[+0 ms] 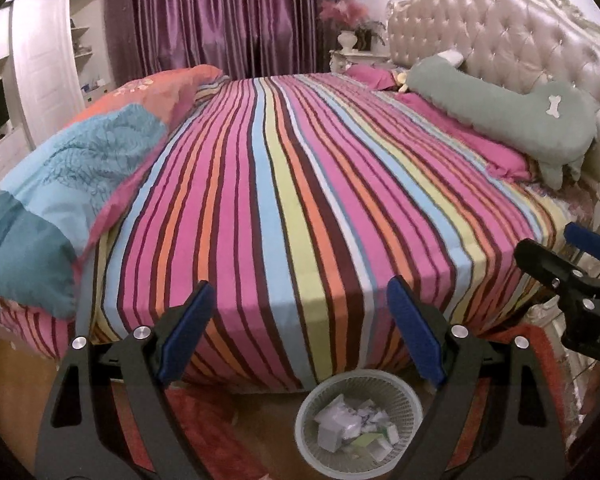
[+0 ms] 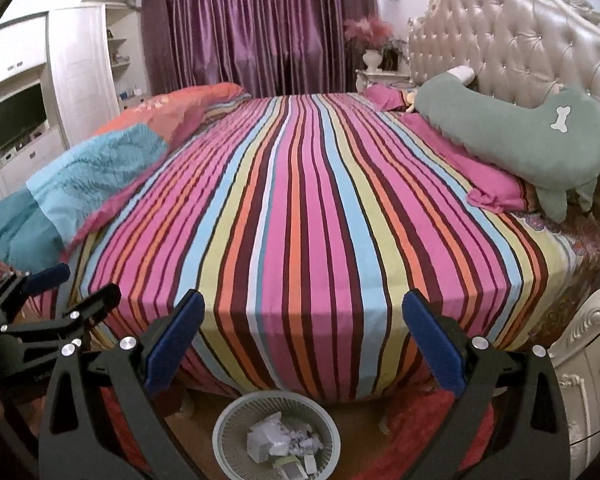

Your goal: Collect trash

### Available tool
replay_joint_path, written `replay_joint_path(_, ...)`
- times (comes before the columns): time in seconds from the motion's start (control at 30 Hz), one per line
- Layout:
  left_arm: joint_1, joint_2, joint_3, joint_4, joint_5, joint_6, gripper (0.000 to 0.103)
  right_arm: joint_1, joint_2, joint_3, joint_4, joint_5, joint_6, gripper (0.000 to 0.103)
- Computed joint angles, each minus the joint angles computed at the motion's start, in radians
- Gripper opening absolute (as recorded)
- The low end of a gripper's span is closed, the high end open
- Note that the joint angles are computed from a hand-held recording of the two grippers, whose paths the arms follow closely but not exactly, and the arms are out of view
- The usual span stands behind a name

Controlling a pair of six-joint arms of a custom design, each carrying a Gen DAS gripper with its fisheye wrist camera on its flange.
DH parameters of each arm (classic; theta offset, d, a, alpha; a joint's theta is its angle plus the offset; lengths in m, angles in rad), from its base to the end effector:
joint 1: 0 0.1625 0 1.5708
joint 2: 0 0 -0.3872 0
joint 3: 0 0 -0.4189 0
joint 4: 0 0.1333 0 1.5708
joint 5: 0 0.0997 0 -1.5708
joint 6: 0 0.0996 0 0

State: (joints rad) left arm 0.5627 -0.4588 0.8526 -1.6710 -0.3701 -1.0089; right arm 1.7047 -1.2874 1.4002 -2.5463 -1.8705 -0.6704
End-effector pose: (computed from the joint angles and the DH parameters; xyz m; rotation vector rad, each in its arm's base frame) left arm -0.5721 -0.6282 0.1099 0.2082 2.0650 -1.0333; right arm 0.1913 -0.6418 0.5009 0.8048 -2.3286 0.9924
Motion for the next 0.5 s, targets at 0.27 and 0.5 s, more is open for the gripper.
replay_joint_path(0.27, -0.023, -0.010, -0.003, -0.040, 0.007, 0.033, 0.085, 0.002, -0.013, -0.003, -0.008, 0.015, 0.022, 0.095)
replay_joint_path(0.5, -0.033, -0.016, -0.011, -0.020, 0.029, 0.020, 0.085, 0.004, -0.024, 0.001, -0.019, 0.024, 0.026, 0.095)
